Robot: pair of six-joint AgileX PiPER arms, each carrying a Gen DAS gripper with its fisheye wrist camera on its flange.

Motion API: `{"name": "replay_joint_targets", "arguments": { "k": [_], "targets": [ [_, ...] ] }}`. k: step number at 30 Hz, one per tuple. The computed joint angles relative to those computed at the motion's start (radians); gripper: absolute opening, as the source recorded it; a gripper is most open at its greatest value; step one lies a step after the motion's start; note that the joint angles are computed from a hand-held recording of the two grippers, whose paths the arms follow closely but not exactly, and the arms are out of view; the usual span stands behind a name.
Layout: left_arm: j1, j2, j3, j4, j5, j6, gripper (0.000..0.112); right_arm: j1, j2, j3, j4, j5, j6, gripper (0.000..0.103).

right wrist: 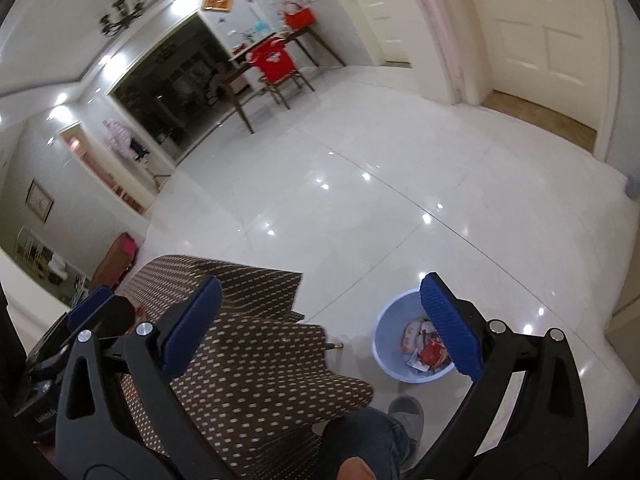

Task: Collect trash
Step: 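Move both open tools back toward the trash pile, then grasp the black snack wrapper with the left tool while the right tool grasps the teal snack stick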

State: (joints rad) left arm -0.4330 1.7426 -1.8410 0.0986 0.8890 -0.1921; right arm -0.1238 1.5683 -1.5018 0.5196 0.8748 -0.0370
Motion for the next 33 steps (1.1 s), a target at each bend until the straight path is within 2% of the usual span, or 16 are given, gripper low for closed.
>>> {"name": "replay_joint_targets", "arguments": {
  "k": [4, 15, 20, 25, 33],
  "targets": [
    [0.029, -0.099, 0.115, 0.036, -0.051, -0.019, 0.092, 0.087, -0.002, -0.041, -0.040, 0.018, 0.013, 0.097],
    [0.274, -0.352, 0.395, -0.085, -0.123, 0.101, 0.092, 0.361, 0.072, -0.172, -0.171, 0.027, 0.084, 0.097],
    [0.485, -0.455, 0.509, -0.237, -0.135, 0.296, 0.092, 0.482, 0.140, -0.265, -0.224, 0.052, 0.121, 0.097],
    [0.690, -0.489, 0.568, -0.373, -0.112, 0.478, 0.092, 0.579, 0.226, -0.365, -0.251, 0.102, 0.138, 0.097],
    [1.036, -0.495, 0.687, -0.596, -0.083, 0.889, 0.092, 0.680, 0.322, -0.457, -0.273, 0.133, 0.129, 0.097]
  ]
}}
